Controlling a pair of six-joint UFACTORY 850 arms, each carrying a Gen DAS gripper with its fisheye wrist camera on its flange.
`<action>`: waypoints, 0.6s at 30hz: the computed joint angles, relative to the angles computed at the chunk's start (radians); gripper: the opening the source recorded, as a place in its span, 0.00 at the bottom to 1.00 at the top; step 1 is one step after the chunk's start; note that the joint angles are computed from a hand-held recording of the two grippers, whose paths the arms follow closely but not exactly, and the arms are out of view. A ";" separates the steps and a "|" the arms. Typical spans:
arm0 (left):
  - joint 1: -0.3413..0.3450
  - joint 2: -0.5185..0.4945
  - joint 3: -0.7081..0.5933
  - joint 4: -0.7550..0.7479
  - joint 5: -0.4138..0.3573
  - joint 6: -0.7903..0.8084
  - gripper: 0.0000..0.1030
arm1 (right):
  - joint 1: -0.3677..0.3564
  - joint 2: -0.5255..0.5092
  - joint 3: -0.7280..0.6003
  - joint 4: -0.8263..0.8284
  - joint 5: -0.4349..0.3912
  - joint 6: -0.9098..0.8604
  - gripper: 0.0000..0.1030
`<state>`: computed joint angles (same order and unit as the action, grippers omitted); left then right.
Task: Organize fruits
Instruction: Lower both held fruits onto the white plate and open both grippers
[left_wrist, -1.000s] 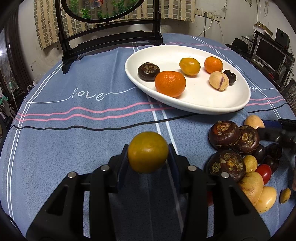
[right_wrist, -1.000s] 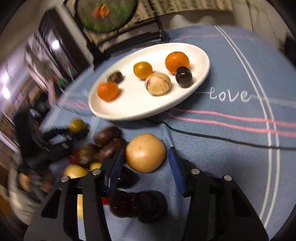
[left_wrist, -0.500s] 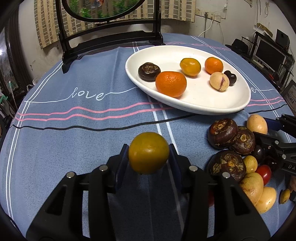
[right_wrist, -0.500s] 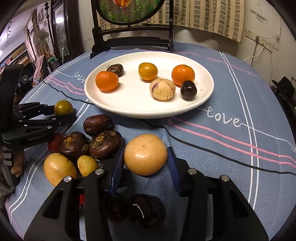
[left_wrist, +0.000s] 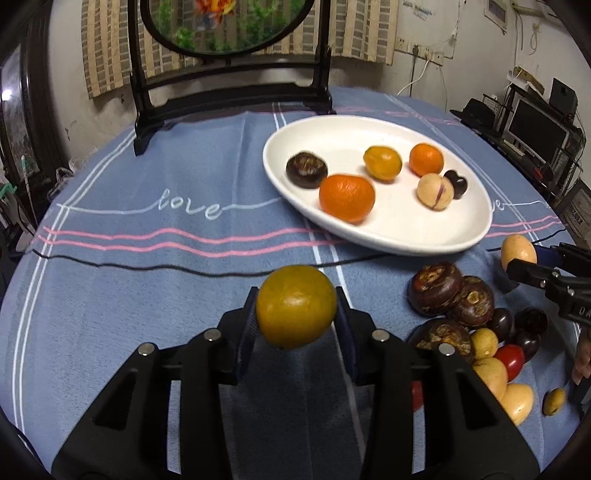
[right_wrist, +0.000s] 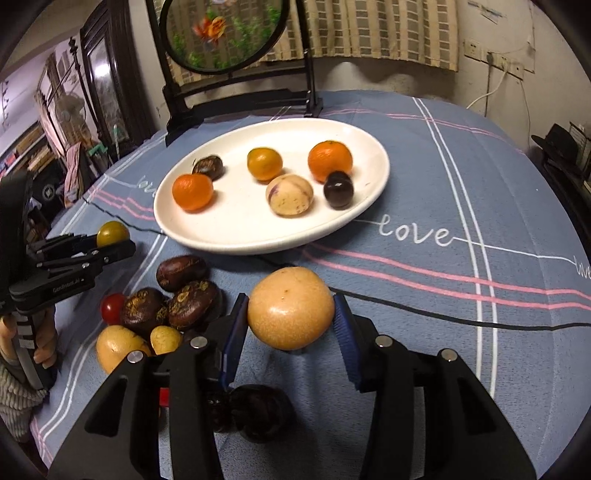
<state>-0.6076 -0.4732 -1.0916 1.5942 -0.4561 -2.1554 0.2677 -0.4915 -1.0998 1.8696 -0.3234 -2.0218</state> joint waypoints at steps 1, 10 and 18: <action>-0.005 0.006 0.002 0.014 -0.007 -0.013 0.38 | -0.009 0.010 0.006 0.022 -0.017 -0.013 0.45; -0.010 -0.037 -0.148 -0.051 0.035 0.141 0.38 | -0.046 0.028 -0.051 -0.045 -0.112 0.120 0.45; -0.004 -0.198 -0.348 -0.314 0.096 0.466 0.39 | -0.007 -0.134 -0.302 -0.339 -0.095 0.471 0.45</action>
<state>-0.6116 -0.6714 -1.4397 1.2797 -0.3604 -1.6891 0.2609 -0.6258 -1.4021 1.5304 -0.4184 -1.5509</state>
